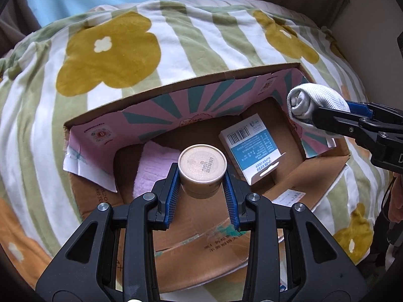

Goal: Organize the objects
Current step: 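Carry the jar and sock into the pink box and release both, then withdraw both tools from the box toward the floss case and tissue pack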

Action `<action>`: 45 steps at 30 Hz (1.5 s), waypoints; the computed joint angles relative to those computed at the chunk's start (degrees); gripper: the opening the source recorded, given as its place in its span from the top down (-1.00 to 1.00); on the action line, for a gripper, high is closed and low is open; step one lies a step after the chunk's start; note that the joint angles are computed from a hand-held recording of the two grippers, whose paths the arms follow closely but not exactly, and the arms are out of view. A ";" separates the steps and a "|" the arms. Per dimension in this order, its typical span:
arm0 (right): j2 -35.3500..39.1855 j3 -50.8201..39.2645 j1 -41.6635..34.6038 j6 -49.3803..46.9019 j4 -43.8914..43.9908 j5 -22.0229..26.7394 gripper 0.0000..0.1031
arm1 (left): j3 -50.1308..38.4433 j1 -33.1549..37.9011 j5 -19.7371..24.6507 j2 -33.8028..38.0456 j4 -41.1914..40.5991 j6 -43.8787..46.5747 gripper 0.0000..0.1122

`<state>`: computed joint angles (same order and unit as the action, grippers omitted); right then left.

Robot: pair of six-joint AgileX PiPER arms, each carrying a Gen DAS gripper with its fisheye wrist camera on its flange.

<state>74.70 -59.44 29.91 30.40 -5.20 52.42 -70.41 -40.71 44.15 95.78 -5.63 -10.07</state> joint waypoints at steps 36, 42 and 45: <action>-4.96 -0.69 -0.22 -1.23 -2.22 2.53 -0.93 | 2.29 -1.71 1.14 -7.79 4.37 -10.51 -0.83; -8.86 -2.17 2.58 -0.34 -4.76 6.59 -0.93 | 2.79 -4.97 3.36 -12.68 8.55 -17.42 -0.83; -11.79 -2.23 4.76 2.18 -7.03 9.15 -0.93 | 4.68 -8.75 3.51 -16.81 13.38 -23.15 -0.83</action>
<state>62.91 -61.67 34.67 32.58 -12.24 61.57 -65.74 -49.47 47.66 78.97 7.75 -33.22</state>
